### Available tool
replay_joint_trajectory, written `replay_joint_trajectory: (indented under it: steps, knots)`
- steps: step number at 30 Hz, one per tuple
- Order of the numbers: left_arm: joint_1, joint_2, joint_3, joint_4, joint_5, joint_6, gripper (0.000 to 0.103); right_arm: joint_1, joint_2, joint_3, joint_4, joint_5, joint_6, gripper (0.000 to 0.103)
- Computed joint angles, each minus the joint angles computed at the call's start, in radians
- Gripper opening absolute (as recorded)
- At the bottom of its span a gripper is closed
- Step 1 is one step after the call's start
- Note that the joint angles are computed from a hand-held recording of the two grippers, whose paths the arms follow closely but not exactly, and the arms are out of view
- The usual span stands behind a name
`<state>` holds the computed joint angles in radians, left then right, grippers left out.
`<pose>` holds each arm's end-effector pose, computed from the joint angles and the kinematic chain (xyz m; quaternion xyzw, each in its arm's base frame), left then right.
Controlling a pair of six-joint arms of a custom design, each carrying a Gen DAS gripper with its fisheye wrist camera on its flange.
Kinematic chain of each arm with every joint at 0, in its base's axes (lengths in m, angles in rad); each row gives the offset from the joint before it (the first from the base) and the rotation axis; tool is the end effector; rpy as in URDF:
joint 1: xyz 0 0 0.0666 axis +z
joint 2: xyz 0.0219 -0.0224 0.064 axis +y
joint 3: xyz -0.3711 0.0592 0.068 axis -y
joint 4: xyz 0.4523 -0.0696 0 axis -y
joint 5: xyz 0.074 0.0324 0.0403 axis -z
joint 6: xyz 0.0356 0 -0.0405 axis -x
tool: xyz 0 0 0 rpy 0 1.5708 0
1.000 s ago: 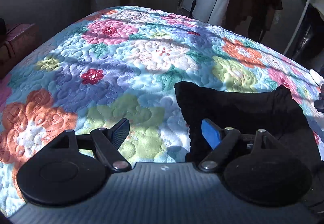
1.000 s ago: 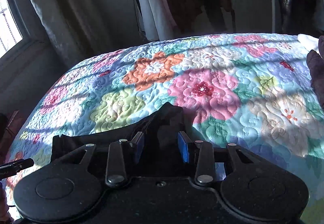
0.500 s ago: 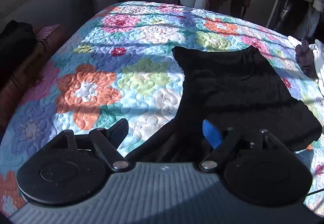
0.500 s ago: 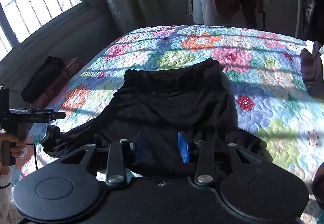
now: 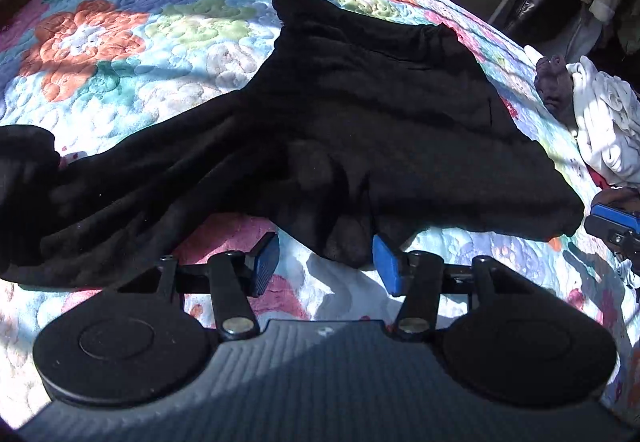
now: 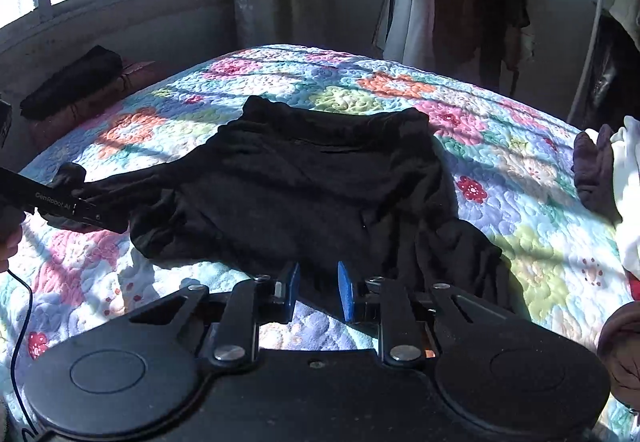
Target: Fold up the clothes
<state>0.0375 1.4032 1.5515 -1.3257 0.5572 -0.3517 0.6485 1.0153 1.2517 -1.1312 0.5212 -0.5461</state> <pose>0.5145 0.0001 0.4783 0.2006 0.9229 -0.2283 0.2365 0.3211 0.2206 0.5058 0.0387 0.9147 -0.0208 0.4016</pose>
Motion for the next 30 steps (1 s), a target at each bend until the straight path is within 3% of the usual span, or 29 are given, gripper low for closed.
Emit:
replay_joint_trajectory:
  steps: [2, 4, 6, 7, 8, 9, 10, 11, 12, 13, 14, 16, 18, 21, 24, 27, 29, 30]
  knots:
    - [-0.014, 0.004, -0.016, -0.007, 0.002, -0.005, 0.060, -0.018, -0.013, -0.049, 0.067, -0.069, 0.013, 0.025]
    - [-0.024, 0.007, -0.039, 0.007, 0.017, 0.050, 0.086, -0.049, -0.024, -0.093, 0.131, -0.161, -0.024, 0.026]
    - [-0.034, -0.010, -0.077, 0.070, 0.036, 0.117, 0.098, -0.065, -0.031, -0.126, 0.172, -0.219, -0.076, 0.028]
    - [-0.042, -0.019, -0.088, 0.101, 0.030, 0.143, 0.098, -0.072, -0.033, -0.137, 0.189, -0.249, -0.090, 0.034]
    - [-0.052, -0.027, -0.097, 0.140, 0.013, 0.168, 0.097, -0.076, -0.033, -0.144, 0.196, -0.265, -0.098, 0.047]
    - [-0.061, -0.038, -0.107, 0.183, -0.018, 0.192, 0.079, -0.078, -0.026, -0.144, 0.191, -0.264, -0.100, 0.056]
    - [-0.075, -0.044, -0.110, 0.214, -0.086, 0.213, 0.026, -0.078, -0.014, -0.139, 0.174, -0.242, -0.098, 0.065]
    - [-0.088, -0.033, -0.092, 0.211, -0.151, 0.222, 0.007, -0.081, -0.004, -0.135, 0.162, -0.208, -0.082, 0.063]
    - [-0.090, -0.020, -0.073, 0.206, -0.157, 0.234, 0.008, -0.088, 0.009, -0.128, 0.152, -0.166, -0.047, 0.057]
    - [-0.086, -0.011, -0.062, 0.208, -0.135, 0.253, 0.008, -0.099, 0.023, -0.118, 0.138, -0.127, -0.005, 0.024]
    - [-0.082, 0.002, -0.044, 0.211, -0.116, 0.263, 0.008, -0.121, 0.041, -0.099, 0.123, -0.094, 0.053, 0.004]
    - [-0.080, 0.023, -0.016, 0.228, -0.111, 0.274, 0.008, -0.176, 0.051, -0.082, 0.174, -0.054, 0.144, 0.002]
    - [-0.076, 0.043, 0.004, 0.250, -0.103, 0.308, 0.008, -0.227, 0.061, -0.057, 0.228, -0.034, 0.180, 0.002]
    - [-0.078, 0.078, 0.016, 0.252, -0.085, 0.371, 0.009, -0.272, 0.098, 0.004, 0.215, -0.062, 0.102, 0.002]
    - [-0.075, 0.069, -0.015, 0.281, -0.071, 0.380, 0.009, -0.226, 0.069, -0.010, 0.210, -0.106, 0.051, 0.003]
    - [-0.068, 0.064, -0.014, 0.297, -0.044, 0.383, 0.009, -0.149, 0.042, -0.042, 0.169, -0.175, 0.017, 0.019]
    - [-0.058, 0.058, -0.014, 0.316, -0.012, 0.394, 0.009, -0.103, 0.035, -0.063, 0.137, -0.230, -0.010, 0.053]
    - [-0.051, 0.054, -0.014, 0.331, 0.012, 0.406, 0.008, -0.089, 0.030, -0.079, 0.138, -0.252, -0.026, 0.058]
